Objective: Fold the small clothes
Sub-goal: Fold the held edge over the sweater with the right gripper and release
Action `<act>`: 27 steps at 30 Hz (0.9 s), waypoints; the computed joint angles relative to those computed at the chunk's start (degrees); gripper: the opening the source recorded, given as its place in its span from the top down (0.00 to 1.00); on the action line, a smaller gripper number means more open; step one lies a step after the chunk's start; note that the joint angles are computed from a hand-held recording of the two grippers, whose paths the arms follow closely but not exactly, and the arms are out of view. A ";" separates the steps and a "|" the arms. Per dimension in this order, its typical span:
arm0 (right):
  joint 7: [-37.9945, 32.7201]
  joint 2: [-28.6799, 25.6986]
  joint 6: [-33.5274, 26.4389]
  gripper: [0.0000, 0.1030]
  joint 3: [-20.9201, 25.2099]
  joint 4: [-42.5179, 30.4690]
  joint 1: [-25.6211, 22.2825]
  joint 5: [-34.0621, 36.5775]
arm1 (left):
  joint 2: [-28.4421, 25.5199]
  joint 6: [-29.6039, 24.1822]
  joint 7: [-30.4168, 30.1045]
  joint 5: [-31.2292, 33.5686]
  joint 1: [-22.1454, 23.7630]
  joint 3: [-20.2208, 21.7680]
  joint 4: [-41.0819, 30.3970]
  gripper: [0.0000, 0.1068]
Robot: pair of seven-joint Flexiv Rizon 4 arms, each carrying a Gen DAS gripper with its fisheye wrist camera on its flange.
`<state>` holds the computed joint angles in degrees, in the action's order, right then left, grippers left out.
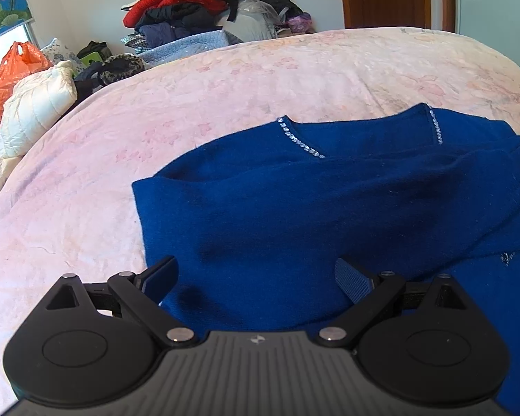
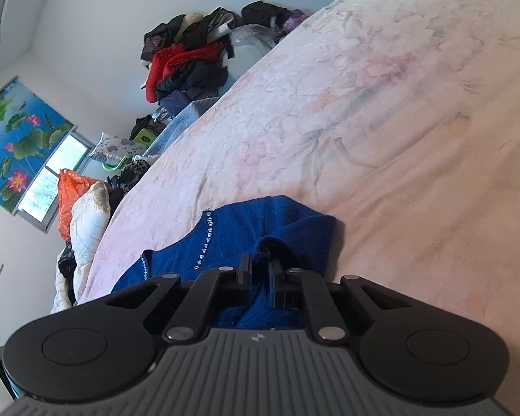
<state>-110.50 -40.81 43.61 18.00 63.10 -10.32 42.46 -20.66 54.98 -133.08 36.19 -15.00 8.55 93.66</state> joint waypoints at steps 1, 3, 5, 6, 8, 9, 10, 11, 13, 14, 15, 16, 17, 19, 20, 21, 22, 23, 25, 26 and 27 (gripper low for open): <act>-1.48 0.35 0.03 0.89 0.48 0.01 -0.30 0.26 | 0.13 0.03 -0.39 0.04 -0.02 0.11 0.05 0.09; -5.90 1.11 -0.01 0.89 2.84 -0.19 -2.55 3.80 | 0.36 0.33 -0.86 -0.22 0.18 0.11 0.32 0.09; -13.48 1.94 -1.13 0.90 5.92 -0.13 -6.34 9.77 | 0.77 0.84 -0.47 -0.44 0.50 -0.01 0.88 0.09; -17.32 2.63 -2.90 0.89 6.34 0.31 -7.46 10.80 | 0.89 0.92 -0.35 -0.20 0.47 0.01 1.04 0.09; -19.75 4.89 -6.58 0.87 2.80 2.02 -5.53 5.39 | 0.95 0.62 0.35 0.24 0.46 -0.04 1.10 0.09; -18.83 6.93 -3.81 0.81 -0.75 5.03 -2.17 0.07 | 0.93 0.45 0.45 0.51 0.43 0.01 1.07 0.09; -17.08 8.54 0.62 0.74 -4.18 8.39 1.29 -4.75 | 0.89 0.11 0.37 0.75 0.35 0.08 0.91 0.09; -14.15 9.61 4.87 0.70 -6.87 11.36 3.97 -8.83 | 0.83 -0.13 0.11 0.87 0.36 0.14 0.75 0.09; -9.17 10.54 10.42 0.70 -7.93 14.05 5.17 -10.89 | 0.79 -0.08 -0.72 0.61 0.59 0.17 0.68 0.09; -9.19 10.60 11.20 0.70 -6.02 13.80 3.63 -8.67 | 0.77 0.16 -1.20 0.40 0.75 0.18 0.74 0.09; -10.94 10.51 10.89 0.70 -3.56 13.16 1.76 -5.92 | 0.73 0.49 -1.41 0.12 0.95 0.12 0.84 0.09; -12.85 10.58 11.13 0.69 -1.89 13.00 0.90 -4.06 | 0.65 1.10 -1.02 -0.45 1.37 -0.09 1.16 0.09; -14.72 10.71 11.66 0.66 -0.74 13.19 0.72 -2.81 | 0.42 1.23 0.07 -1.56 1.91 -0.47 1.39 0.09; -15.38 10.44 9.69 0.53 -0.51 12.98 2.14 -3.82 | 0.12 0.13 0.42 -2.65 1.88 -0.44 1.41 0.09; -13.58 10.07 8.83 0.49 -1.82 13.21 3.95 -6.23 | 0.26 0.39 0.14 -2.57 1.71 -0.28 1.71 0.09; -10.29 9.86 9.74 0.49 -4.23 14.17 6.73 -9.93 | 0.50 0.46 -0.05 -2.42 1.51 -0.15 1.92 0.09; -6.12 9.96 12.82 0.49 -6.73 16.39 9.79 -14.73 | 0.77 0.55 -0.47 -1.96 1.21 0.03 2.13 0.09; -3.82 10.25 16.20 0.48 -7.70 18.34 11.25 -17.57 | 1.01 0.53 -0.86 -1.43 0.93 0.17 2.21 0.09; -5.72 11.26 18.41 0.44 -4.79 19.64 9.36 -15.76 | 1.23 0.39 -1.38 -0.60 0.63 0.22 2.16 0.09; -7.91 11.90 18.30 0.40 -2.23 19.81 7.39 -13.74 | 1.20 0.23 -1.40 -0.61 0.67 0.08 2.06 0.09; -9.99 12.38 18.11 0.37 -0.58 20.01 6.12 -12.28 | 1.19 0.27 -1.35 -0.82 0.80 -0.09 2.09 0.09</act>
<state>-120.49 -28.43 61.72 17.42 83.11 -4.21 30.18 -19.47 55.25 -134.43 35.37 -14.20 8.45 95.75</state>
